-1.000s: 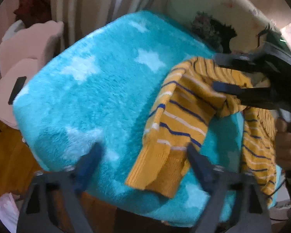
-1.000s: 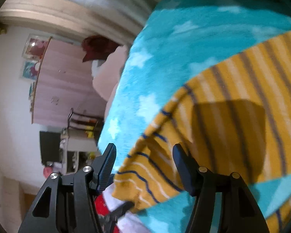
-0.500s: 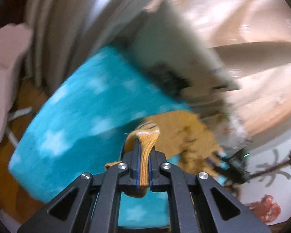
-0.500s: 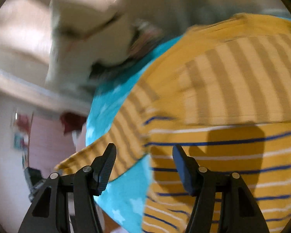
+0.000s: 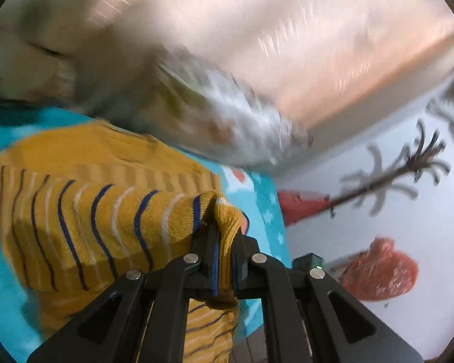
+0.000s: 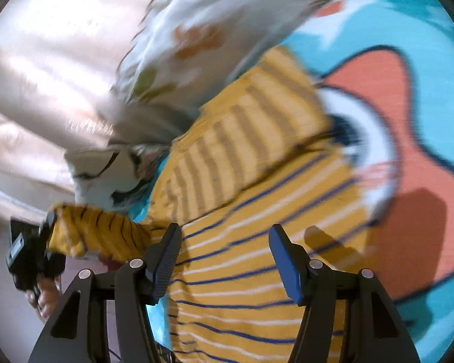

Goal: Fold small clothes

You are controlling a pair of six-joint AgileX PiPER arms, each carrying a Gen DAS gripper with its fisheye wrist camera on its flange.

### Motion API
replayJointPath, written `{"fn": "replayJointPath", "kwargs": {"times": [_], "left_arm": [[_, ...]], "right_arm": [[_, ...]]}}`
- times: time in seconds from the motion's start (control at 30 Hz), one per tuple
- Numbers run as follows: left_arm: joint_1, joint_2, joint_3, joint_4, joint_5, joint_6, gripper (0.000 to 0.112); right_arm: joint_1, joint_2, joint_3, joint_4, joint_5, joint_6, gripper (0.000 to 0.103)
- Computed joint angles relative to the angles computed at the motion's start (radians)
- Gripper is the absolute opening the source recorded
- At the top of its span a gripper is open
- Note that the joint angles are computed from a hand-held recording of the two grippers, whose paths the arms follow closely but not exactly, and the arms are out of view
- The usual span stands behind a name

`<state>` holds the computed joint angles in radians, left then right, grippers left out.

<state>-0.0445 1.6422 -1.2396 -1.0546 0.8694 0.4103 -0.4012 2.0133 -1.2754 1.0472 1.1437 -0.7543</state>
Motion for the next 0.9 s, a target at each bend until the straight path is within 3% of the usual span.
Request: {"fn": "replayJointPath", "kwargs": {"times": [0.07,0.17,0.2,0.27,0.33,0.43,0.57,0.7,0.77,0.83,0.87,0.9], "left_arm": [[-0.129,0.147,-0.107,0.03,-0.065,-0.049,0.005],[-0.251,0.361,-0.279,0.125,-0.088,-0.174,0.017],[-0.273,0.396,-0.3,0.138,-0.087,-0.195,0.025],[-0.301,0.439,-0.318,0.146,-0.091,-0.221,0.028],[-0.311,0.387,-0.229,0.099,-0.117,-0.158,0.033],[-0.321,0.26,-0.102,0.148,-0.183,-0.142,0.048],[-0.306,0.023,0.131,0.377,-0.305,-0.312,0.057],[-0.211,-0.182,0.369,0.543,-0.371,-0.485,0.058],[-0.147,-0.291,0.484,0.642,-0.375,-0.581,0.058],[-0.081,-0.366,0.563,0.674,-0.373,-0.605,0.058],[-0.03,-0.407,0.608,0.66,-0.368,-0.584,0.058],[0.009,-0.437,0.64,0.655,-0.363,-0.573,0.058]], "right_arm": [[-0.076,0.017,-0.028,-0.043,0.02,-0.006,0.066],[-0.165,0.063,-0.09,-0.105,0.034,0.001,0.066],[-0.179,0.076,-0.111,-0.119,0.035,0.006,0.066],[-0.196,0.092,-0.146,-0.143,0.03,0.008,0.066],[-0.193,0.094,-0.182,-0.157,0.034,0.001,0.066],[-0.135,0.086,-0.22,-0.151,0.03,-0.015,0.066],[-0.029,0.11,-0.289,-0.149,0.021,-0.055,0.066],[0.11,0.146,-0.34,-0.221,-0.099,-0.057,0.066],[0.201,0.17,-0.37,-0.356,-0.205,0.008,0.066],[0.254,0.194,-0.395,-0.457,-0.254,0.082,0.066],[0.267,0.204,-0.402,-0.47,-0.253,0.089,0.051],[0.271,0.205,-0.402,-0.464,-0.247,0.08,0.01]]}}
